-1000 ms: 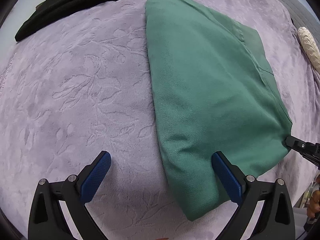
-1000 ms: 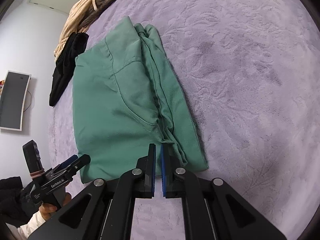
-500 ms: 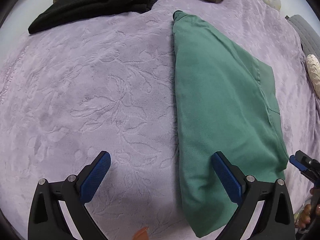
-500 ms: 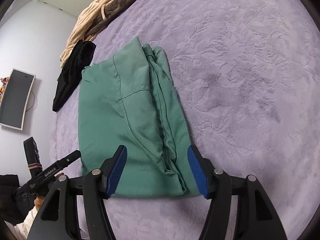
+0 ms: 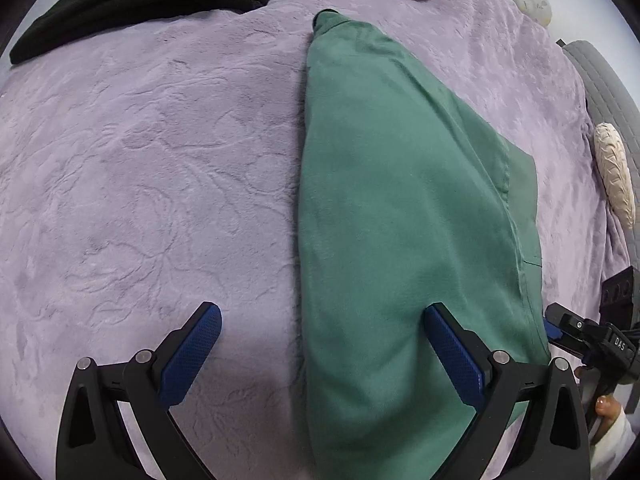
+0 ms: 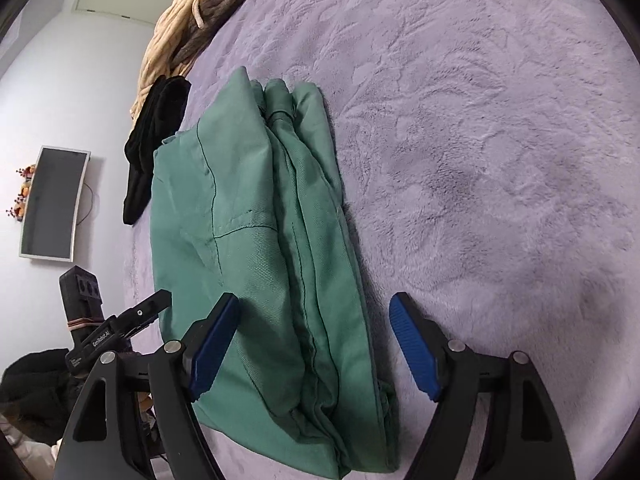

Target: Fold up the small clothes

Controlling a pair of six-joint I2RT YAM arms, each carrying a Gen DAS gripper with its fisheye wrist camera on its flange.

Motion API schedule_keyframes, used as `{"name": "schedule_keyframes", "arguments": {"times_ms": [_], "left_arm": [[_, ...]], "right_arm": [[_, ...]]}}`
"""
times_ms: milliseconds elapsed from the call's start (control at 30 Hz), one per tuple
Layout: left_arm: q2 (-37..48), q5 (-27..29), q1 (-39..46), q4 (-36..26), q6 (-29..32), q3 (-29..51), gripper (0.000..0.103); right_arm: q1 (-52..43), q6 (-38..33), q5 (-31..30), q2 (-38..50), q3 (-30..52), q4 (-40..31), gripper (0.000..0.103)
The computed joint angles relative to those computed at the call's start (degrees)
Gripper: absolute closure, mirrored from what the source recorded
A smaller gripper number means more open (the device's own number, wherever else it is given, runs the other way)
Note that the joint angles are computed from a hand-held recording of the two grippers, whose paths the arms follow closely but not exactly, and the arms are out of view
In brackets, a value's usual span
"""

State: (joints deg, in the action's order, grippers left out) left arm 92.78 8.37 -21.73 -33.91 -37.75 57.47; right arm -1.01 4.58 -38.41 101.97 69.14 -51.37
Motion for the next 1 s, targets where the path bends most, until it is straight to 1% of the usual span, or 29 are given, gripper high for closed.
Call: {"name": "schedule_keyframes", "arguments": {"times_ms": [67,100,233,333,367,433,500,567,600,633,667,733,767,800,833,900,1000], "left_arm": [[1.34,0.76,-0.36,0.64,0.20,0.88,0.001],[2.31,1.65,-0.38,1.27,0.43,1.38,0.001],[6.20,6.98,0.11,4.84,0.37,2.72,0.001],[8.70,9.32,-0.24,7.20,-0.23,3.49,0.001],[8.62,9.78,-0.38,8.21,-0.36,2.77,0.001],[10.68,11.13,-0.88,8.97,0.00,3.85,0.001],[12.28,10.01,-1.88,8.55,0.17,5.23,0.001],[12.39,10.10,-2.00,7.79,0.49,5.73,0.001],[12.46,10.33,-1.97,7.54,0.44,6.07,0.002],[12.29,10.27,-1.99,7.40,0.31,6.18,0.006],[11.76,10.00,-2.11,7.56,-0.02,5.97,0.011],[10.26,9.59,-2.09,8.03,-0.35,5.17,0.028],[8.98,9.84,-1.88,8.69,-0.36,4.21,0.033],[7.57,10.13,-1.73,9.38,-0.51,3.23,0.043],[6.16,10.46,-1.50,9.71,-0.41,2.39,0.050],[3.64,11.34,-0.97,9.66,0.14,1.22,0.057],[-0.46,12.35,-0.25,8.29,1.27,0.10,0.058]], "right_arm": [[-0.21,-0.63,-1.48,1.53,0.34,-0.33,0.021],[-0.31,-1.07,-3.13,2.95,1.11,-0.67,0.018],[0.38,-3.48,-7.46,7.03,4.39,-2.37,0.017],[1.77,-4.65,-11.22,9.71,6.82,-2.85,0.017],[2.53,-4.27,-11.63,10.51,7.29,-2.23,0.017],[3.26,-2.66,-12.39,11.91,7.05,0.02,0.017],[3.09,-0.02,-13.28,12.03,5.71,2.43,0.017],[2.85,2.84,-13.78,11.48,4.77,4.05,0.020],[2.69,3.00,-13.61,11.22,4.67,3.75,0.034],[2.66,2.78,-13.31,11.12,4.75,2.97,0.061],[2.37,2.14,-13.61,11.26,4.77,1.70,0.067],[0.94,2.04,-16.56,10.01,2.94,1.64,0.077],[0.83,2.92,-18.16,8.59,1.62,2.74,0.077],[0.89,4.23,-19.62,7.00,0.31,4.04,0.077],[1.10,5.61,-20.61,5.56,-0.87,5.27,0.077],[1.88,9.36,-22.78,2.13,-3.20,8.24,0.077],[3.74,14.52,-23.57,-3.37,-6.20,11.65,0.077]]}}
